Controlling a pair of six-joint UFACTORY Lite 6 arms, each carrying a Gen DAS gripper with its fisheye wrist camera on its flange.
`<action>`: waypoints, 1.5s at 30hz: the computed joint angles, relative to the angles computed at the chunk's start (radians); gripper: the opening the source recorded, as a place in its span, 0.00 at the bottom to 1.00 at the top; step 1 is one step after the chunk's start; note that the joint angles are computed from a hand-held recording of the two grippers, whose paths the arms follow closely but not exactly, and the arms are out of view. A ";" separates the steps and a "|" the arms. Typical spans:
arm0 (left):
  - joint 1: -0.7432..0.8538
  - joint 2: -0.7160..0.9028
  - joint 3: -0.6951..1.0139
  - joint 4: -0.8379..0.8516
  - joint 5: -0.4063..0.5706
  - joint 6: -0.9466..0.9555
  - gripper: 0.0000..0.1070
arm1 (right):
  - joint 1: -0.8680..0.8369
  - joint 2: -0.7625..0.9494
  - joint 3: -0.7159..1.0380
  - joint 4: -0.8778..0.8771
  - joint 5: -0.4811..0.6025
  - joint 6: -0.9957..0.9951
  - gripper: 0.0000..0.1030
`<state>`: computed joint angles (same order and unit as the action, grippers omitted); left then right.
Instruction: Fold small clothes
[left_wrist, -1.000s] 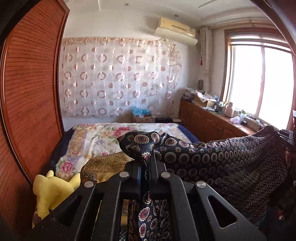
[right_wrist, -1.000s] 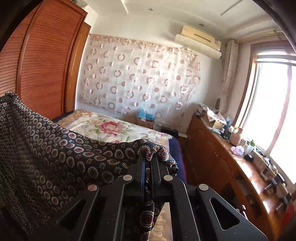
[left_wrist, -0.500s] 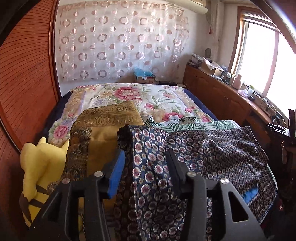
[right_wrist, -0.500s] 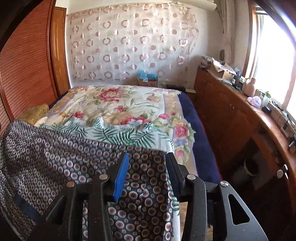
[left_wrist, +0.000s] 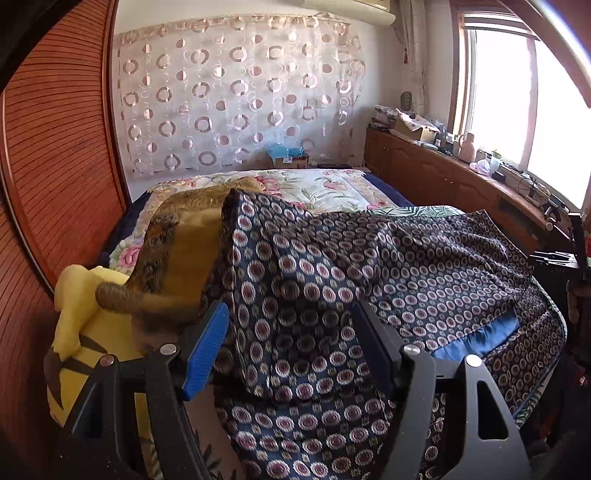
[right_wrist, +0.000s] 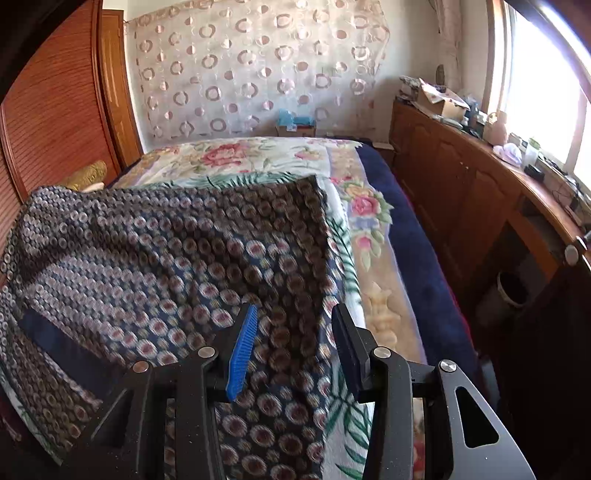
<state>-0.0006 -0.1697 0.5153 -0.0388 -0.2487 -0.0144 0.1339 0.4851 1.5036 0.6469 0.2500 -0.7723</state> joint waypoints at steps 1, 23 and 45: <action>-0.016 -0.007 -0.031 -0.042 -0.036 0.028 0.66 | -0.013 -0.005 -0.016 0.026 0.001 -0.028 0.42; 0.009 -0.054 -0.152 0.059 -0.121 -0.112 0.49 | -0.140 -0.056 -0.065 0.241 0.129 -0.316 0.04; 0.071 0.067 -0.078 -0.051 -0.129 0.004 0.03 | -0.047 0.097 0.045 0.248 0.033 -0.266 0.02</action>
